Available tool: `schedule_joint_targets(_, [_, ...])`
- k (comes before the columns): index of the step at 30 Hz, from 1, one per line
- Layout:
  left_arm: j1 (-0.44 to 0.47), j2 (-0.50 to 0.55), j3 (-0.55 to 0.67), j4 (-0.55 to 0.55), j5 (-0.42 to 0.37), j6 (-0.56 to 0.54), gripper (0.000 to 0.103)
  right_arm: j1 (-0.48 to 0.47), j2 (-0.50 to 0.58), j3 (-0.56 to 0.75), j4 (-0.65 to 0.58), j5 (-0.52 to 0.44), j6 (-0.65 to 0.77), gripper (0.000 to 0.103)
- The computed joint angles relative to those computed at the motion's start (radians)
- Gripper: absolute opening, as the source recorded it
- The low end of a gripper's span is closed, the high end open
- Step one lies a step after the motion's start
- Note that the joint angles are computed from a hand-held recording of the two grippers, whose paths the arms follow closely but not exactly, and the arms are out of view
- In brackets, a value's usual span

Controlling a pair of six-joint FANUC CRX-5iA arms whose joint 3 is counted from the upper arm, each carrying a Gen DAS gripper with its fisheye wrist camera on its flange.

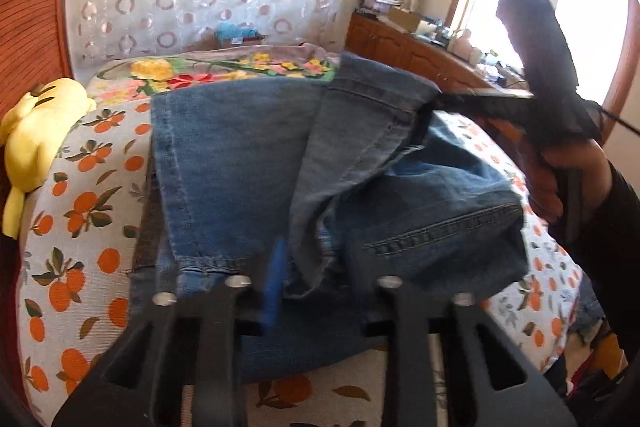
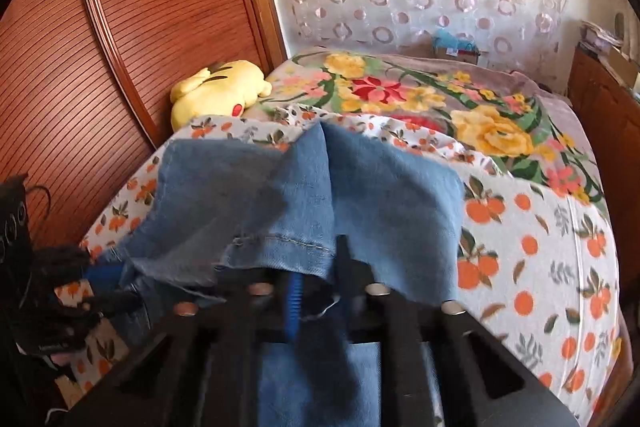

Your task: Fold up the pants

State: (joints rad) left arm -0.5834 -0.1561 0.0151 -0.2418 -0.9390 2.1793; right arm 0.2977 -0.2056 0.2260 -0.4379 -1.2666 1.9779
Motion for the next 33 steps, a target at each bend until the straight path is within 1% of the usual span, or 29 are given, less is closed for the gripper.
schedule_joint_targets(1, [0.002, -0.005, -0.006, 0.014, 0.011, -0.010, 0.014, 0.034, -0.004, 0.006, 0.026, 0.015, -0.010, 0.005])
schedule_joint_targets(2, [-0.005, -0.008, -0.003, 0.006, 0.013, -0.005, 0.010, 0.053, 0.000, 0.021, 0.033, 0.017, -0.009, 0.004])
schedule_joint_targets(4, [-0.005, -0.030, -0.019, 0.010, 0.039, 0.001, 0.010, 0.083, 0.018, 0.064, 0.032, 0.011, -0.004, 0.003])
schedule_joint_targets(6, [-0.010, -0.058, -0.027, -0.016, 0.048, 0.043, 0.010, 0.133, 0.022, 0.095, 0.057, 0.022, -0.014, 0.003])
schedule_joint_targets(8, [-0.018, -0.086, -0.029, -0.047, 0.046, 0.082, 0.010, 0.164, 0.042, 0.146, 0.051, 0.013, -0.014, 0.003])
schedule_joint_targets(10, [-0.035, -0.101, -0.021, -0.087, 0.028, 0.114, 0.010, 0.182, 0.063, 0.194, 0.034, -0.002, -0.011, 0.003])
schedule_joint_targets(12, [-0.056, -0.115, -0.010, -0.136, -0.006, 0.148, 0.010, 0.232, 0.091, 0.235, 0.054, -0.005, -0.029, 0.003])
schedule_joint_targets(13, [-0.063, -0.121, -0.007, -0.149, -0.020, 0.159, 0.010, 0.235, 0.113, 0.257, 0.046, -0.009, -0.023, 0.003])
schedule_joint_targets(14, [-0.068, -0.129, -0.007, -0.161, -0.035, 0.170, 0.010, 0.265, 0.121, 0.269, 0.057, -0.006, -0.038, 0.003])
schedule_joint_targets(15, [-0.078, -0.136, -0.006, -0.178, -0.052, 0.185, 0.010, 0.272, 0.136, 0.285, 0.055, -0.008, -0.040, 0.003])
schedule_joint_targets(17, [-0.059, -0.145, -0.018, -0.175, -0.067, 0.187, 0.010, 0.314, 0.168, 0.313, 0.075, -0.009, -0.072, 0.003])
schedule_joint_targets(19, [-0.045, -0.150, -0.032, -0.159, -0.085, 0.183, 0.010, 0.309, 0.206, 0.342, 0.080, -0.030, -0.068, 0.004])
schedule_joint_targets(20, [-0.037, -0.150, -0.041, -0.146, -0.090, 0.180, 0.011, 0.307, 0.229, 0.364, 0.081, -0.063, -0.061, 0.011])
schedule_joint_targets(21, [-0.039, -0.148, -0.041, -0.151, -0.104, 0.190, 0.012, 0.300, 0.242, 0.376, 0.085, -0.085, -0.051, 0.021])
schedule_joint_targets(23, [-0.055, -0.130, -0.019, -0.183, -0.160, 0.218, 0.012, 0.289, 0.249, 0.383, 0.080, -0.110, -0.034, 0.031])
schedule_joint_targets(24, [-0.050, -0.132, -0.024, -0.181, -0.161, 0.220, 0.014, 0.279, 0.250, 0.390, 0.066, -0.127, -0.024, 0.034])
schedule_joint_targets(25, [-0.044, -0.137, -0.032, -0.176, -0.157, 0.222, 0.017, 0.273, 0.251, 0.395, 0.058, -0.136, -0.019, 0.035])
schedule_joint_targets(26, [-0.042, -0.140, -0.034, -0.178, -0.159, 0.227, 0.021, 0.238, 0.263, 0.419, 0.033, -0.159, 0.004, 0.039])
schedule_joint_targets(27, [-0.044, -0.139, -0.030, -0.187, -0.165, 0.235, 0.023, 0.216, 0.263, 0.426, 0.021, -0.167, 0.016, 0.042])
schedule_joint_targets(29, [-0.040, -0.138, -0.022, -0.192, -0.167, 0.237, 0.034, 0.183, 0.242, 0.405, 0.013, -0.155, 0.030, 0.044])
schedule_joint_targets(30, [-0.039, -0.137, -0.018, -0.194, -0.167, 0.237, 0.038, 0.162, 0.222, 0.379, 0.006, -0.147, 0.041, 0.044])
schedule_joint_targets(31, [-0.038, -0.136, -0.014, -0.197, -0.163, 0.236, 0.046, 0.146, 0.192, 0.342, 0.007, -0.137, 0.049, 0.044])
schedule_joint_targets(32, [-0.039, -0.137, -0.012, -0.200, -0.153, 0.231, 0.050, 0.138, 0.161, 0.303, 0.020, -0.119, 0.052, 0.044])
schedule_joint_targets(33, [-0.037, -0.134, -0.008, -0.200, -0.147, 0.224, 0.050, 0.128, 0.131, 0.261, 0.032, -0.099, 0.056, 0.044])
